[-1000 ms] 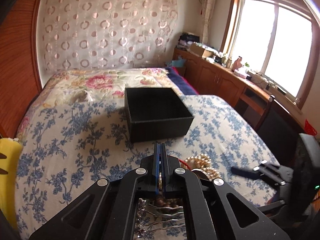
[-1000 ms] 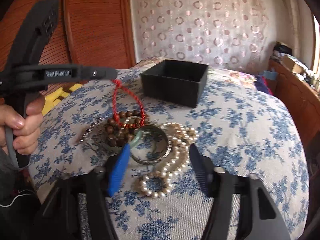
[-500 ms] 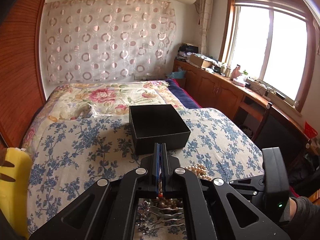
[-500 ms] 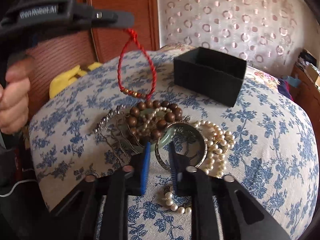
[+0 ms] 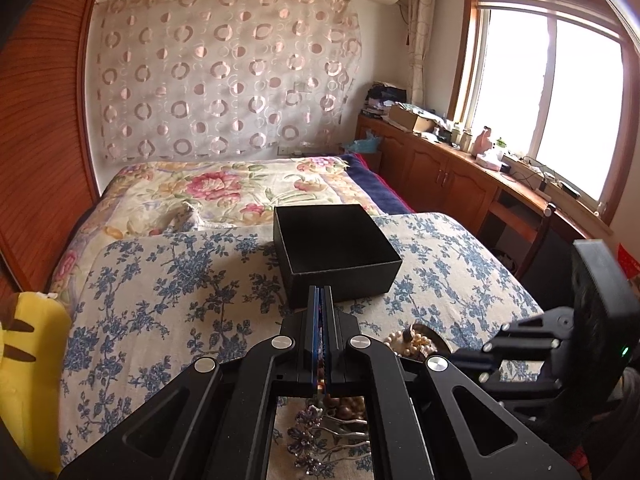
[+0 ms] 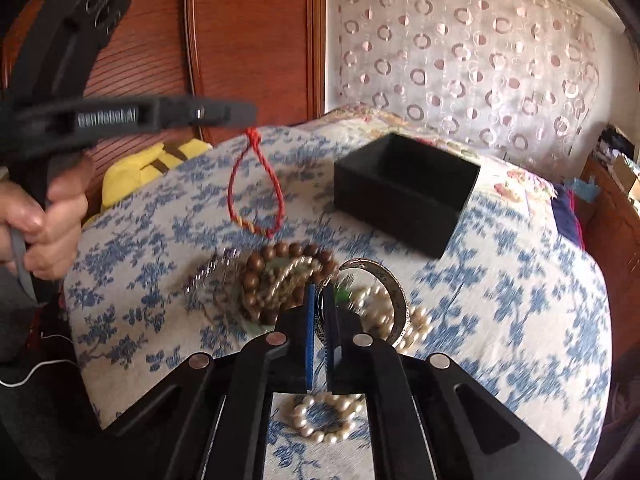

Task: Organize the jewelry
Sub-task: 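Carry both into the black box and open both tools to release them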

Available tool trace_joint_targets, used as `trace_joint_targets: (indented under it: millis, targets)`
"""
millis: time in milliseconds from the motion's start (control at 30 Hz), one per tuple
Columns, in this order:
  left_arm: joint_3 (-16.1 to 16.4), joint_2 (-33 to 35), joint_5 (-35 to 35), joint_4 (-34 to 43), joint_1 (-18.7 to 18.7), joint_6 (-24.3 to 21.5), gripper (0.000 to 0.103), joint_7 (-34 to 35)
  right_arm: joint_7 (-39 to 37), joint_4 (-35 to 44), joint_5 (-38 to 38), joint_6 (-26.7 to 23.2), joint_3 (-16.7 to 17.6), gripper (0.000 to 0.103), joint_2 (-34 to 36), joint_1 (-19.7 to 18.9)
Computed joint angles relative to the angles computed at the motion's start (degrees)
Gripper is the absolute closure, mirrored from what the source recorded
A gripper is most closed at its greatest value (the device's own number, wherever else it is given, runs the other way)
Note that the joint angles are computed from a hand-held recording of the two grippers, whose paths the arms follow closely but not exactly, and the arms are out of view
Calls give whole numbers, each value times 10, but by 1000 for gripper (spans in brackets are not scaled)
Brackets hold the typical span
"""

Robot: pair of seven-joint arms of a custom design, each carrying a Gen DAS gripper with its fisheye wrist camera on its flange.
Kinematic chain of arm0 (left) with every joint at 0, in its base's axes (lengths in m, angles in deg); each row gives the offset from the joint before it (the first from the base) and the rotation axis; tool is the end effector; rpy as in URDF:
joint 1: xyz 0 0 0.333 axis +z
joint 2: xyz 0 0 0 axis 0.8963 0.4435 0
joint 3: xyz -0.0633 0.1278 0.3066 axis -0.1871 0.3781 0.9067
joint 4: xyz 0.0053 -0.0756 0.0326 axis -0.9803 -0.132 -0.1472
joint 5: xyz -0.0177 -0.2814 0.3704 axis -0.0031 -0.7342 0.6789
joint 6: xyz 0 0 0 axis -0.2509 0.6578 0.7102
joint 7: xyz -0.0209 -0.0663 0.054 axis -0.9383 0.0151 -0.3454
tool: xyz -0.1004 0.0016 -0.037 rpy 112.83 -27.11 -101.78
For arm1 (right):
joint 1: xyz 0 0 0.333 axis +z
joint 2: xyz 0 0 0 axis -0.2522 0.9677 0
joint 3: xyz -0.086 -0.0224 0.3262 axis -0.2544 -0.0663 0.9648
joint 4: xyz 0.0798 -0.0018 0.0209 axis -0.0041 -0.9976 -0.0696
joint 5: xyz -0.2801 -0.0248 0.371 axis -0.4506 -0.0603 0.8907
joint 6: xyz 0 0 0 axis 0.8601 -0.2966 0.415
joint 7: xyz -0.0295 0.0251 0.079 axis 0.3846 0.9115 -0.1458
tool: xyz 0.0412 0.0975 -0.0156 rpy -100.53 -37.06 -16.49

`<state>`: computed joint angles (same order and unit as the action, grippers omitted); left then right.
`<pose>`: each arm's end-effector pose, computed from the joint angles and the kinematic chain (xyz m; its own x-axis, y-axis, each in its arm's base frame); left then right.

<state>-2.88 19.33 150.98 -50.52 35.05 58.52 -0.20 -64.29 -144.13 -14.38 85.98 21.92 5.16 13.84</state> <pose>0.3901 -0.4847 0.4891 0.1013 -0.9880 0.1165 -0.5493 -0.1532 -0.8215 0.4893 0.3076 0.4508 0.8943 -0.4474 0.0038 -0.2953 -0.5966 -0.7462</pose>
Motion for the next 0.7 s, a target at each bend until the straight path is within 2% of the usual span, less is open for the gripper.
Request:
trace_joint_targets:
  millis: [267, 400, 533, 700]
  targets:
    - [5, 4, 7, 11, 5, -5, 103, 17, -44, 66, 21, 19, 3, 98, 40, 1]
    - [8, 5, 10, 16, 10, -8, 103, 26, -64, 113, 34, 46, 11, 98, 77, -4]
    - [13, 5, 9, 19, 16, -8, 103, 33, -44, 163, 10, 52, 20, 98, 118, -14]
    - [18, 9, 6, 27, 23, -9, 103, 47, 22, 209, -68, 64, 31, 98, 172, -20]
